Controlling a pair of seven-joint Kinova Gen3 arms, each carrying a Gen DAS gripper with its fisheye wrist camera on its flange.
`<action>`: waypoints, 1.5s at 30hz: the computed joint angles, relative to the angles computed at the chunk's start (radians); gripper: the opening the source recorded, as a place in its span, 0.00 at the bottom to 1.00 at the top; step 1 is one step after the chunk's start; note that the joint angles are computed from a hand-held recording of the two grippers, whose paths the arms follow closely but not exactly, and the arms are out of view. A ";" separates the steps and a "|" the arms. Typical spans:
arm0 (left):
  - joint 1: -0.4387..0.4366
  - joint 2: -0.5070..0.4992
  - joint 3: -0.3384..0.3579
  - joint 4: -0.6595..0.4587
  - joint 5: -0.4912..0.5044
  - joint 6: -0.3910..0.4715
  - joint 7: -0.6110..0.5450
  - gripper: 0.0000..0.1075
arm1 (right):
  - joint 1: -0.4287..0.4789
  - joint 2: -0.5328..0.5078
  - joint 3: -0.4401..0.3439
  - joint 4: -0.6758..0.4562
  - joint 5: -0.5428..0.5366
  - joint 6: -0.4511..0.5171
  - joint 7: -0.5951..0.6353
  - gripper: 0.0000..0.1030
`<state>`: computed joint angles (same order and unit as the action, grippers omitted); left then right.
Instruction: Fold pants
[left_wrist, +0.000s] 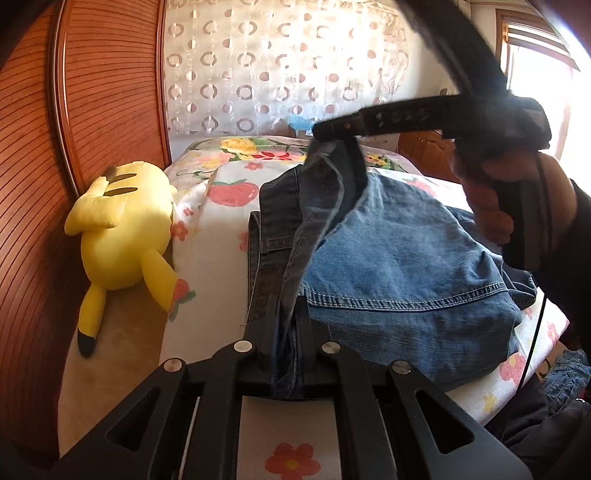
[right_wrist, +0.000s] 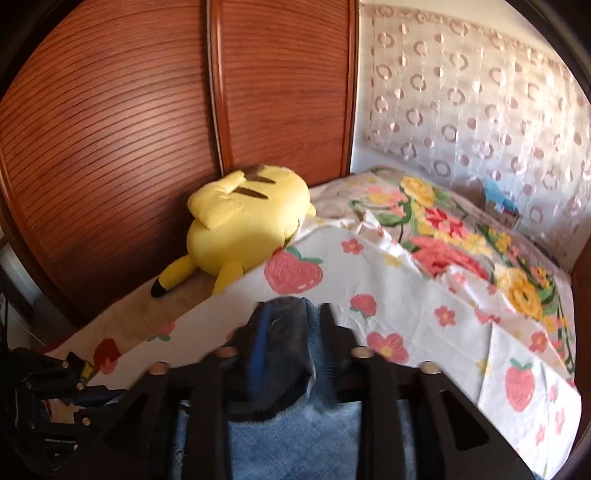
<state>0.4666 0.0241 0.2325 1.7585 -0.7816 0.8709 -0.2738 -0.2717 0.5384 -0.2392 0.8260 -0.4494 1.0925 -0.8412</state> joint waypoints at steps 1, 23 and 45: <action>0.001 0.000 0.001 -0.006 0.000 0.012 0.001 0.16 | 0.015 -0.014 -0.009 0.030 -0.018 -0.025 0.012 0.44; 0.063 0.074 -0.016 -0.082 -0.078 0.007 0.051 0.74 | 0.340 -0.276 0.072 0.533 -0.318 -0.134 0.268 0.48; 0.211 0.245 -0.103 -0.288 0.065 -0.048 -0.203 0.74 | 0.446 -0.521 0.324 0.818 -0.299 -0.150 0.297 0.48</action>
